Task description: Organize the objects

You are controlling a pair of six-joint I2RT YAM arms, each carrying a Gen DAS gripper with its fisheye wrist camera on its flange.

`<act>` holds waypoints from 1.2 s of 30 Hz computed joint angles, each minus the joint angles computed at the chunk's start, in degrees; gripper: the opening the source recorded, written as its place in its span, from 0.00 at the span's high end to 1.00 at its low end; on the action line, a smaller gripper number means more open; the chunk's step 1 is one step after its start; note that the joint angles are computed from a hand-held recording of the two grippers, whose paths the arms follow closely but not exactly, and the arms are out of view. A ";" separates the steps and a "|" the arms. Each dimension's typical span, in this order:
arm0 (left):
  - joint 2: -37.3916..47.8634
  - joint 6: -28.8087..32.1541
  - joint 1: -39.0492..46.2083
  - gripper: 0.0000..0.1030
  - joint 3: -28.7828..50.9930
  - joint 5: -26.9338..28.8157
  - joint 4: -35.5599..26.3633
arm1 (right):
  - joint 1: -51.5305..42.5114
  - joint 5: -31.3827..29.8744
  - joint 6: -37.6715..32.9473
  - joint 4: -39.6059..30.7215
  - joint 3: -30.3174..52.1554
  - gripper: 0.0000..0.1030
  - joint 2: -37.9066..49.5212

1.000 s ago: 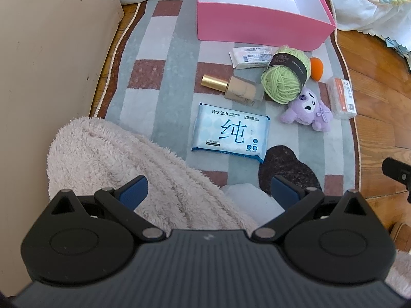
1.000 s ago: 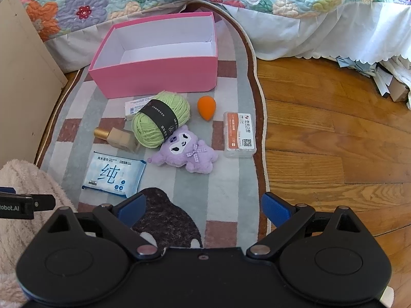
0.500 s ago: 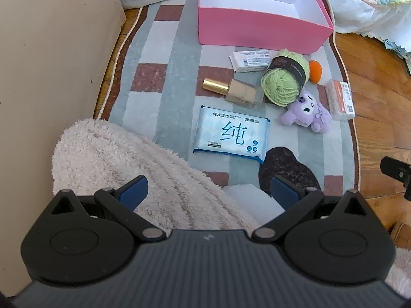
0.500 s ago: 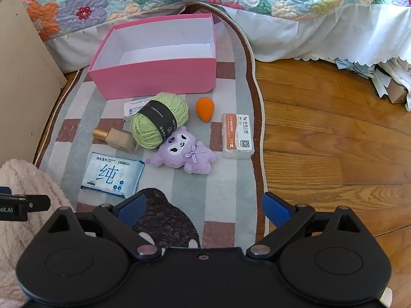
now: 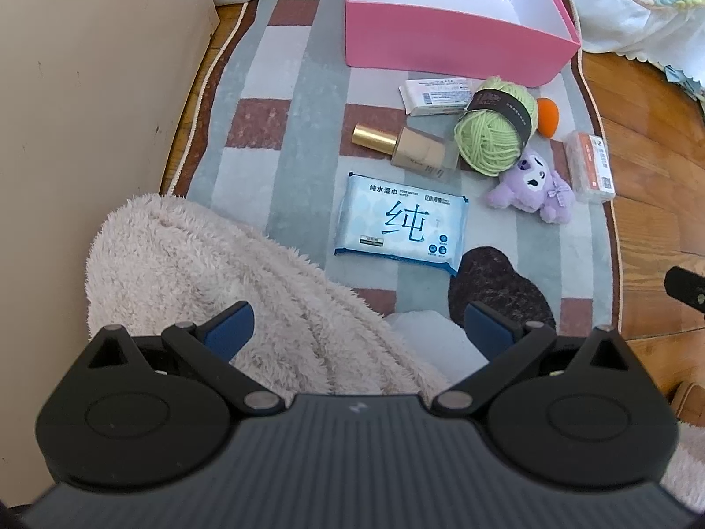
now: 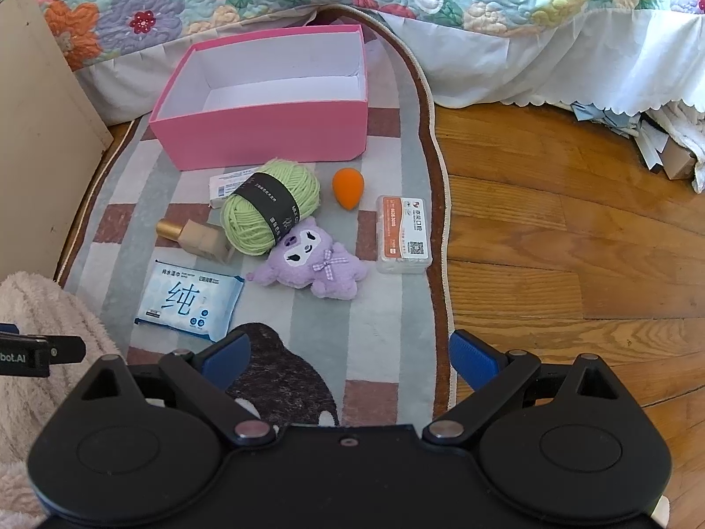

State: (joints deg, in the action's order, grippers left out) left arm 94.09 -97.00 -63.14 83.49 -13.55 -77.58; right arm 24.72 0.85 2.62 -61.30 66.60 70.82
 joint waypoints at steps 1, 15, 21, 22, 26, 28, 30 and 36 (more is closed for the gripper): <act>0.04 0.07 0.00 0.00 0.14 -0.01 -0.10 | 0.04 0.07 0.03 0.02 -0.05 0.04 -0.06; 0.65 0.25 -0.30 0.00 1.04 0.02 -0.27 | -0.35 -0.45 -1.04 -0.06 -0.64 0.04 -0.43; 0.58 0.10 -0.37 0.00 1.03 -0.12 -0.22 | -0.29 -0.48 -1.10 -0.09 -0.61 0.04 -0.43; 0.36 0.00 -0.46 0.00 0.79 -0.39 0.13 | -0.25 -0.44 -1.07 -0.14 -0.54 0.04 -0.41; -0.73 -0.32 -0.36 0.00 -0.25 -0.90 1.84 | -0.98 -1.49 -2.29 -0.11 -0.07 0.04 -0.38; -2.19 -1.47 -0.16 0.00 -1.18 -2.34 3.23 | -2.32 -3.89 -4.56 0.68 0.32 0.04 -0.89; -3.79 0.41 0.94 0.00 -1.86 -4.01 4.95 | -4.39 -8.64 -8.76 3.47 -0.26 0.04 -2.69; -2.17 13.80 7.19 0.00 1.35 -11.82 4.89 | -8.10 -20.85 -17.23 17.18 -4.18 0.04 -3.04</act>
